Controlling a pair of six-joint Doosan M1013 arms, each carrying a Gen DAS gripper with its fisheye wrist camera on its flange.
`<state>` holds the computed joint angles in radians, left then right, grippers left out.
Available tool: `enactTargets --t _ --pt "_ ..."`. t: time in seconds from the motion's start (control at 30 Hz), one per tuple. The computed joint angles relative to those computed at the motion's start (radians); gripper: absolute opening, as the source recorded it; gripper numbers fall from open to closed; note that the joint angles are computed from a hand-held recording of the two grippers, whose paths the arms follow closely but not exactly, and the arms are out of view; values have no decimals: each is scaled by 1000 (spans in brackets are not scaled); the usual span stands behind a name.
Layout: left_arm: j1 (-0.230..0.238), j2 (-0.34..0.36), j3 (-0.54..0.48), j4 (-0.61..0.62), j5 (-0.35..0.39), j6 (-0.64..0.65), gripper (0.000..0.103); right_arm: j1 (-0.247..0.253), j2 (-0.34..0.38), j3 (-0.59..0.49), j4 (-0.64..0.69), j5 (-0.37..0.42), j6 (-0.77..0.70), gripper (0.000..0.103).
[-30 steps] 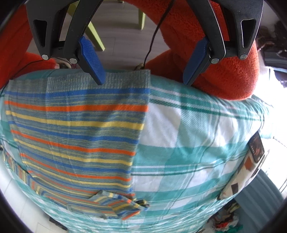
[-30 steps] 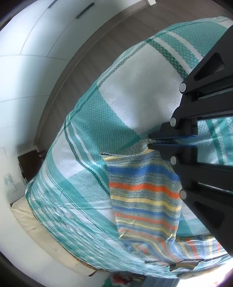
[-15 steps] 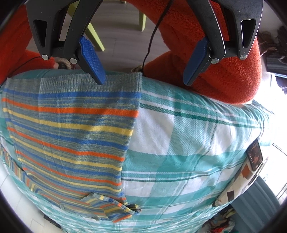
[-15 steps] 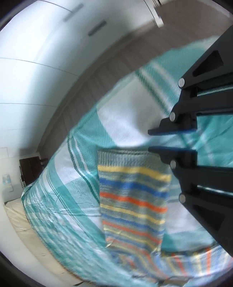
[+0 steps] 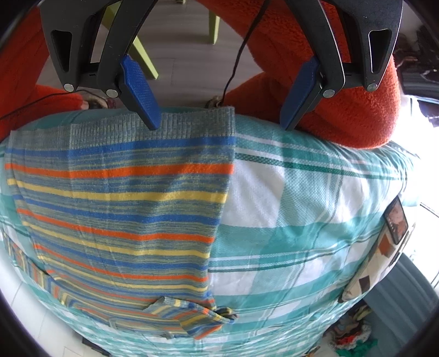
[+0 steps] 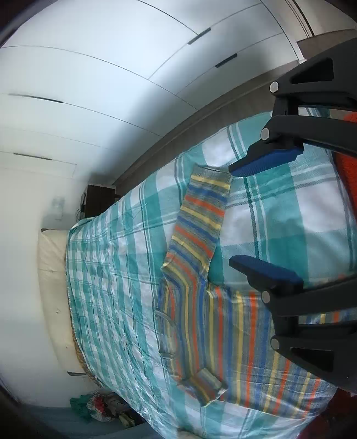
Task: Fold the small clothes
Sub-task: 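Release the sleeve flat on the bed and lift the right tool away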
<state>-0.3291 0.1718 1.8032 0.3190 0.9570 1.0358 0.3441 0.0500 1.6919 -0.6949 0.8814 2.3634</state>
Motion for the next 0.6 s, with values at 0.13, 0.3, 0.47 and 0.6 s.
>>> enactTargets --t 0.13,0.3,0.47,0.6 --pt "14 -6 7 -14 -3 -15 90 29 2 -10 -28 8 -7 60" --pt "16 -13 15 -16 -10 -22 90 48 12 -20 -43 11 -26 60" --pt "20 -15 18 -20 -14 -23 90 55 14 -24 -42 7 -33 60" --pt "20 -15 18 -24 -14 -20 90 58 13 -23 -40 6 -39 60"
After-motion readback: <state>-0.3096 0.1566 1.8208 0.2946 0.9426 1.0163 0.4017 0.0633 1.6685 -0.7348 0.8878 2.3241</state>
